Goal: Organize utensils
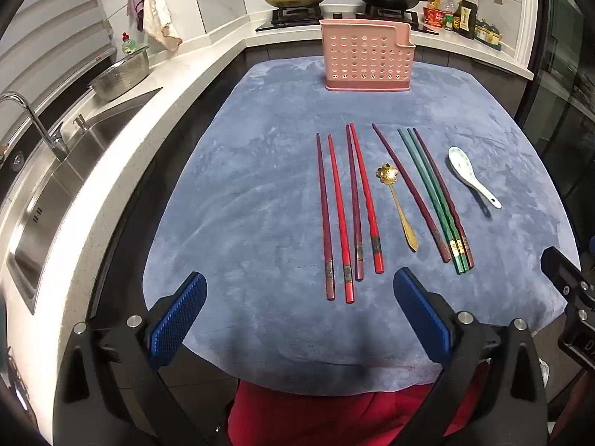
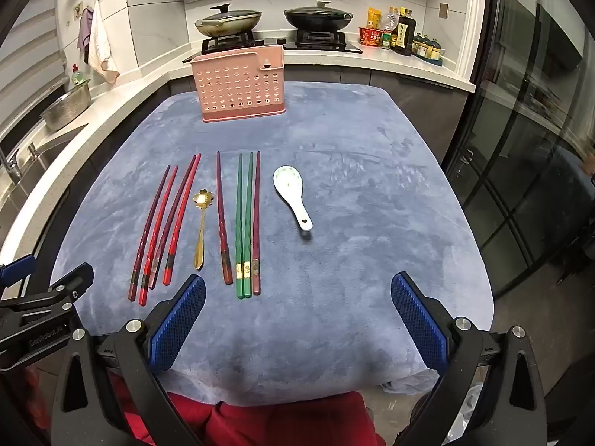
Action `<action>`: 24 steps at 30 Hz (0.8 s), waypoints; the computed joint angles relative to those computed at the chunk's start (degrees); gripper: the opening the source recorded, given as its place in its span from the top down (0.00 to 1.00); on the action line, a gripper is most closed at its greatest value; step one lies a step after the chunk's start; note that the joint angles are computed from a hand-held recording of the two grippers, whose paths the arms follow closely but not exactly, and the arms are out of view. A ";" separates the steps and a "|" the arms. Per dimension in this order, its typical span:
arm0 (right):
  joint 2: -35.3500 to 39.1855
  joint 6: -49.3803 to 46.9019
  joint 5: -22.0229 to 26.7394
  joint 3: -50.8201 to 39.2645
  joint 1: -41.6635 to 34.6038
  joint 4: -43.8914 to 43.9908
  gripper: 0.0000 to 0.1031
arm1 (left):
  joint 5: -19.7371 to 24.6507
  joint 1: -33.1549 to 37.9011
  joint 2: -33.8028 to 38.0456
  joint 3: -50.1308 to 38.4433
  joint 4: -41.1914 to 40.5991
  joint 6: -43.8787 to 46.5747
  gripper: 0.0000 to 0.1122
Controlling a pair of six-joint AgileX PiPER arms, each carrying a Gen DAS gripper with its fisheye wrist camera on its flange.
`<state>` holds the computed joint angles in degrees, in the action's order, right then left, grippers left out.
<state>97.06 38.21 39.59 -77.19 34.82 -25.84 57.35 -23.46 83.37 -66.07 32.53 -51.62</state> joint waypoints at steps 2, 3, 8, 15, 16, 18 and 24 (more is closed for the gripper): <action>-0.04 0.14 -0.12 0.08 0.15 -0.17 0.07 | -0.25 0.06 -0.09 0.10 -0.06 -0.06 0.15; -0.04 0.11 -0.20 0.11 0.20 -0.13 0.07 | -0.25 0.09 -0.04 0.04 -0.13 0.06 0.14; -0.08 -0.03 -0.70 0.36 0.30 -0.04 0.07 | -0.10 0.18 0.21 -0.28 0.15 -0.18 0.15; -0.41 -1.21 -0.67 0.49 0.35 0.65 0.07 | -0.22 -0.09 -0.25 0.32 0.29 -0.67 0.14; -0.39 -0.85 -0.75 0.58 0.46 0.37 0.07 | -0.24 -0.07 -0.26 0.31 0.25 -0.63 0.14; -0.44 -0.88 -0.78 0.61 0.50 0.36 0.07 | -0.20 -0.06 -0.14 0.19 0.29 -0.63 0.14; -0.65 -0.42 -0.74 0.81 0.91 -0.13 0.07 | -0.27 0.10 -0.34 0.29 0.45 -0.61 0.14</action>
